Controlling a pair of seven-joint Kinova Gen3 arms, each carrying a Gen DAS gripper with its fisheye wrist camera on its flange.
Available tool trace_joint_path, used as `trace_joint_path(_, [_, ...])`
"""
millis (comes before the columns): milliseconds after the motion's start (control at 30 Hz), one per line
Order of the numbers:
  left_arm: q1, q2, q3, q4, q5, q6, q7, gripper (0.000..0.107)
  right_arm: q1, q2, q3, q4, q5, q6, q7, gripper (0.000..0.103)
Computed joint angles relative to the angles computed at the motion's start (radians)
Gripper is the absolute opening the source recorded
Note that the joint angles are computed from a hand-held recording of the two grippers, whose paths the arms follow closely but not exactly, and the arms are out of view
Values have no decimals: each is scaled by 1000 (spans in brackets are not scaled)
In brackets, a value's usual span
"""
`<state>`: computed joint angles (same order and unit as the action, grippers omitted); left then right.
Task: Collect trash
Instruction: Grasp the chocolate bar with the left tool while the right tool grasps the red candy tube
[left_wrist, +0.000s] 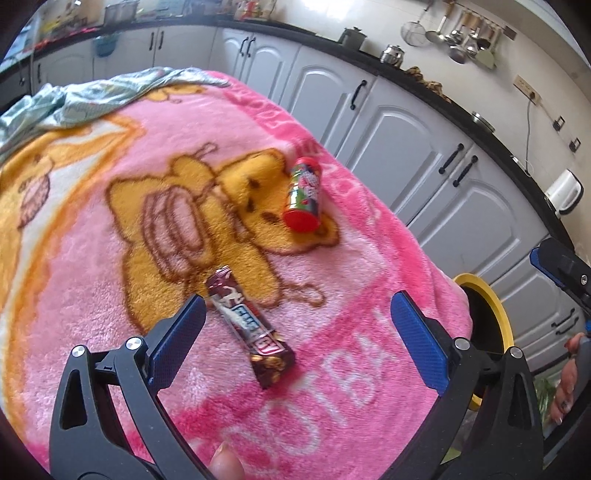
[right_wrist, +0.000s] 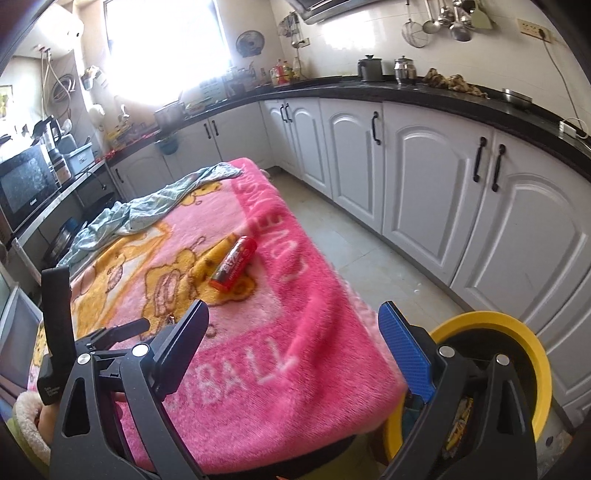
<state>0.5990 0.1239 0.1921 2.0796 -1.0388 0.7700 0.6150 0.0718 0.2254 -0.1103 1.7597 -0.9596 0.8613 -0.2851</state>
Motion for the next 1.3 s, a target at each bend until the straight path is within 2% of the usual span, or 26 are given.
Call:
trace_joint_path(167, [-23, 1, -14, 30, 9, -57, 25, 91, -49, 35, -19, -28, 49, -27, -58, 90])
trace_joint_path(200, [-27, 3, -18, 37, 8, -69, 32, 90, -56, 40, -23, -32, 58, -35, -69, 90])
trace_joint_path(267, [-31, 8, -23, 45, 8, -80, 39, 81, -75, 59, -35, -48, 81, -43, -103, 90])
trace_joint_path(333, [-28, 16, -26, 46, 8, -77, 46, 80, -88, 75, -48, -63, 101, -49, -129, 90])
trace_joint_path(367, [-28, 19, -24, 44, 13, -70, 38, 73, -101, 85, -54, -72, 116, -55, -149, 90])
trace_joint_path(500, [-13, 38, -28, 24, 45, -13, -10, 59, -135, 121, -80, -103, 165, -66, -212, 90])
trace_joint_path(633, [-3, 44, -35, 21, 57, 21, -28, 34, -190, 175, -99, -162, 242, -61, -305, 90])
trace_joint_path(800, [-1, 42, -33, 29, 47, 27, -28, 29, -268, 241, -117, -232, 346, -59, -424, 90])
trace_joint_path(1067, [-5, 31, -32, 52, 22, 5, 9, 24, -378, 339, -111, -360, 498, -52, -639, 67])
trace_joint_path(1167, [-9, 28, -31, 58, 16, -3, 16, 23, -398, 378, -107, -408, 547, -25, -714, 48])
trace_joint_path(1233, [-11, 24, -30, 64, 12, -9, 20, 22, -390, 385, -118, -401, 558, -44, -729, 34])
trace_joint_path(1300, [-15, 23, -29, 66, 11, -13, 19, 22, -359, 379, -145, -373, 554, -71, -699, 32])
